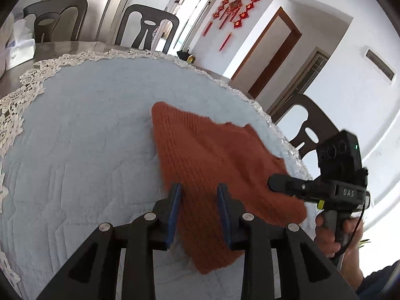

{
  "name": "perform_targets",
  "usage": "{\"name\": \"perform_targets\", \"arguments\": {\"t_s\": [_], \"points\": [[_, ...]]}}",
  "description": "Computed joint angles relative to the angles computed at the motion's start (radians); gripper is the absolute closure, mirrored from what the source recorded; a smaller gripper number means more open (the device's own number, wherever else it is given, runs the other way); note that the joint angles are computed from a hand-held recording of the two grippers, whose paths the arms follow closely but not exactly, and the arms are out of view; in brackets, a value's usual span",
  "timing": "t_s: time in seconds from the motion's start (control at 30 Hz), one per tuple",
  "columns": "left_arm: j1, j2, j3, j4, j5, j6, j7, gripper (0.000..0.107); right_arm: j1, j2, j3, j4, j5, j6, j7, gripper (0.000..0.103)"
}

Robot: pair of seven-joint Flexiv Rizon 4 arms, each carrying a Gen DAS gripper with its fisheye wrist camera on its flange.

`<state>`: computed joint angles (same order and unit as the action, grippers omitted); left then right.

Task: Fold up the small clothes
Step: 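Fold the lifted edge over onto the rest of the sweater with both tools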

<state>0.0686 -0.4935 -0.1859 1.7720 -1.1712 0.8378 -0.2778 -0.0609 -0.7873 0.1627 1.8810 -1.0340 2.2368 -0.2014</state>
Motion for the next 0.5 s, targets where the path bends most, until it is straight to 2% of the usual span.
{"name": "perform_targets", "arguments": {"t_s": [0.13,0.17,0.2,0.23,0.27,0.33,0.5], "points": [[-0.009,0.002,-0.005,0.013,-0.017,0.026,0.028,0.071,-0.002,-0.014,0.004,-0.039,-0.038,-0.033,0.035,0.057],[-0.01,0.002,-0.004,0.014,-0.017,0.028,0.031,0.07,-0.001,-0.015,0.003,-0.047,-0.044,-0.042,0.04,0.06],[-0.012,0.0,-0.004,0.015,-0.018,0.034,0.035,0.07,-0.001,-0.013,0.002,-0.051,-0.053,-0.054,0.044,0.066],[-0.015,0.0,-0.004,0.013,-0.016,0.037,0.033,0.07,-0.002,-0.012,0.001,-0.055,-0.063,-0.068,0.047,0.081],[-0.015,0.0,-0.004,0.013,-0.015,0.038,0.032,0.07,-0.006,-0.014,0.004,-0.06,-0.074,-0.075,0.053,0.086],[-0.016,0.0,-0.004,0.011,-0.011,0.041,0.027,0.07,-0.011,-0.012,0.005,-0.06,-0.075,-0.071,0.045,0.088],[-0.02,0.009,-0.014,0.003,-0.02,0.04,0.05,0.07,0.013,0.063,-0.035,0.032,0.074,-0.037,-0.105,0.09]]}}
